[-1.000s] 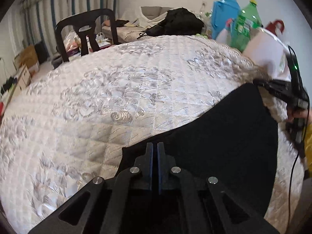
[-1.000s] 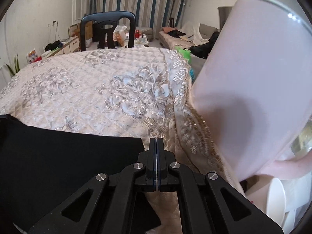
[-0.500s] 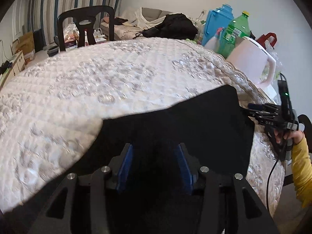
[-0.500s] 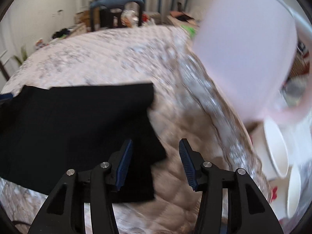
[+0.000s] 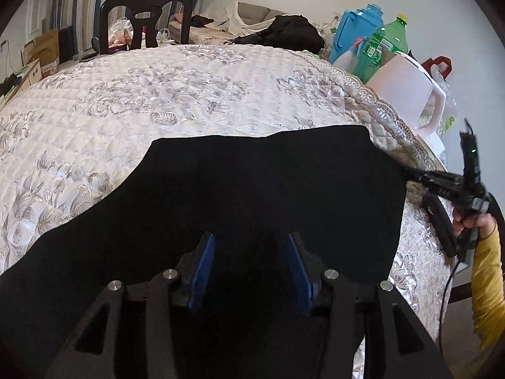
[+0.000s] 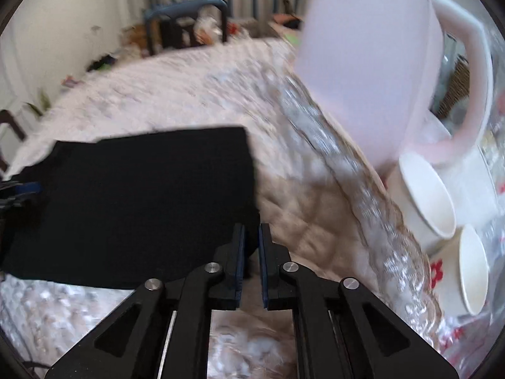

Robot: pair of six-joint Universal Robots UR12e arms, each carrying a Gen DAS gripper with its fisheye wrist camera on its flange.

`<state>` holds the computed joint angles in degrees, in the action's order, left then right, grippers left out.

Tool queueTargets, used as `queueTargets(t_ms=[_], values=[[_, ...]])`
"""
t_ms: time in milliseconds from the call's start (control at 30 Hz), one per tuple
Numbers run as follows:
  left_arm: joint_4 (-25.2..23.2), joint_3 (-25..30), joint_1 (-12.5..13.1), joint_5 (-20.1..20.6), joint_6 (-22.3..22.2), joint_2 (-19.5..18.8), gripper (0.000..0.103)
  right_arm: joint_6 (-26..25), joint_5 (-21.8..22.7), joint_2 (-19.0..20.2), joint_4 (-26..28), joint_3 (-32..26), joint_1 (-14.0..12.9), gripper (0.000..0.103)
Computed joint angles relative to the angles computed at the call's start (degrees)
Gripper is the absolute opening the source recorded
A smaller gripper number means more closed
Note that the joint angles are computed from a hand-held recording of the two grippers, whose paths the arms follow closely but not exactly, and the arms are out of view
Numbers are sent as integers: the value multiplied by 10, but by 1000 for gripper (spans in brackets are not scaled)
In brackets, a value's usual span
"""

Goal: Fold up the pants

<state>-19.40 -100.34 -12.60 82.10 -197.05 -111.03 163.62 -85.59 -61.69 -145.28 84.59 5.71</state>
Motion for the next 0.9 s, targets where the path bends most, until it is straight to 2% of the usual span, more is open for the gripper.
queueTargets(t_ms=[33,67,100,167,267,300,333,433,500,567,633,700,733,900], values=[[1,-1,0,-5,-3,1,52,9,-16,-1,-2,2,3,13],[3,-3,1,-11,-6,2,52,14,-8,-3,-3,6,1,13],[2,-4,1,-13,-7,3,54,20,18,-9,-8,13,-7,13],[0,-5,0,-10,-1,7,55,29,18,-16,-25,24,-9,19],[8,-10,-1,-9,-1,11,55,49,35,-30,-44,42,-16,32],[14,-12,-1,-13,-6,13,56,60,53,-34,-39,46,-20,45],[22,-15,0,-19,-11,14,59,74,73,-36,-34,50,-24,50],[38,-20,1,-30,-20,16,62,94,122,-39,-7,58,-29,50],[39,-21,-1,-33,-17,17,62,97,119,-38,-6,62,-26,50],[37,-22,-3,-31,-13,20,62,99,96,-35,-27,67,-18,51],[42,-26,-5,-35,-9,22,62,110,121,-33,-23,64,-20,57],[45,-30,-5,-38,-11,24,62,130,162,-25,-2,53,-23,57],[46,-31,-6,-38,-12,25,62,148,161,-22,-14,52,-21,62],[49,-37,-6,-47,-20,27,63,180,160,-21,-29,55,-14,62]])
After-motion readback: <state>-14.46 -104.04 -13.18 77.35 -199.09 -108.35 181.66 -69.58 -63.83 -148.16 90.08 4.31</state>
